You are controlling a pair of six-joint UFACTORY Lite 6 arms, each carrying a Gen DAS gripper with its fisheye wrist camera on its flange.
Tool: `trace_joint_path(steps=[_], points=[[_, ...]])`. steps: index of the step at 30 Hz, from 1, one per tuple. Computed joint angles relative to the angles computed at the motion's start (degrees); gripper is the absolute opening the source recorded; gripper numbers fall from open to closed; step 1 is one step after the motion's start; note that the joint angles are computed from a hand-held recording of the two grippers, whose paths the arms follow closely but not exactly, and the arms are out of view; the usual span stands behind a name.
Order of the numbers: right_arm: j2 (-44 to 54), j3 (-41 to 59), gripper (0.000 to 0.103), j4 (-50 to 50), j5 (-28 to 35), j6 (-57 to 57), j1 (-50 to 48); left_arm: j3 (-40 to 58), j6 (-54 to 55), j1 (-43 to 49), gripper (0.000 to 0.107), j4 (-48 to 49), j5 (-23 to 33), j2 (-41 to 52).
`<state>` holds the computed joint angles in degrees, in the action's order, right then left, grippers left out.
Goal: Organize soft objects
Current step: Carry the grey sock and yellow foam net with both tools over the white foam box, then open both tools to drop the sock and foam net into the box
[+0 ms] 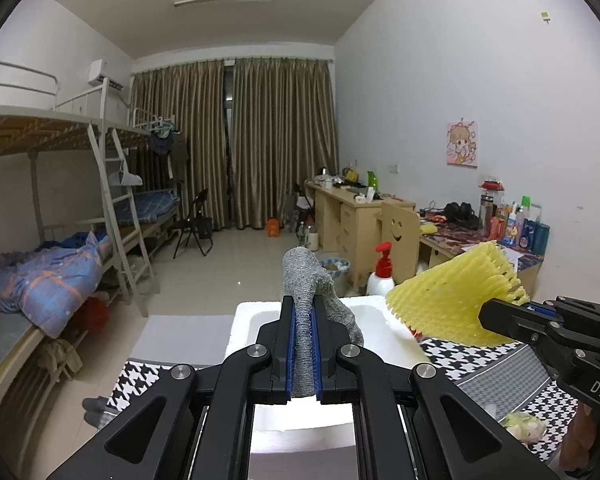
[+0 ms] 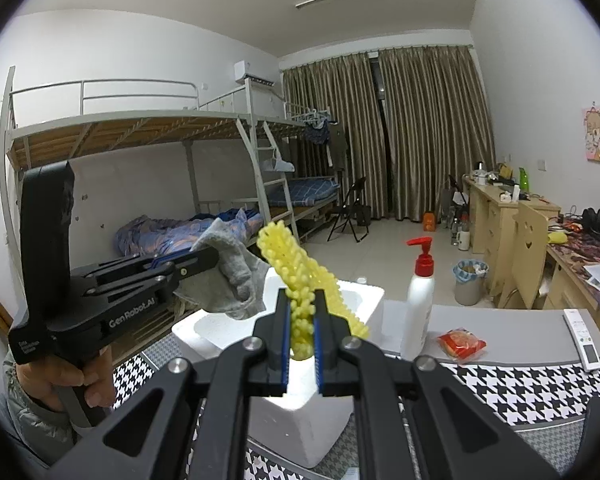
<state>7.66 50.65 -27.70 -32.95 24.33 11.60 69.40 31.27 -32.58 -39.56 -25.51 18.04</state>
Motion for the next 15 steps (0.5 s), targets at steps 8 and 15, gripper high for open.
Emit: trace_joint_path(steps=[8,15], points=[[1.9,2.6,0.012,-0.3,2.1,0.4,1.6,2.3,-0.6,1.7,0.007,0.2,2.2,2.9],[3.4,4.1,0.012,1.2,3.6,-0.4,2.9,4.5,-5.2,3.9,0.007,5.3,5.0,5.4]])
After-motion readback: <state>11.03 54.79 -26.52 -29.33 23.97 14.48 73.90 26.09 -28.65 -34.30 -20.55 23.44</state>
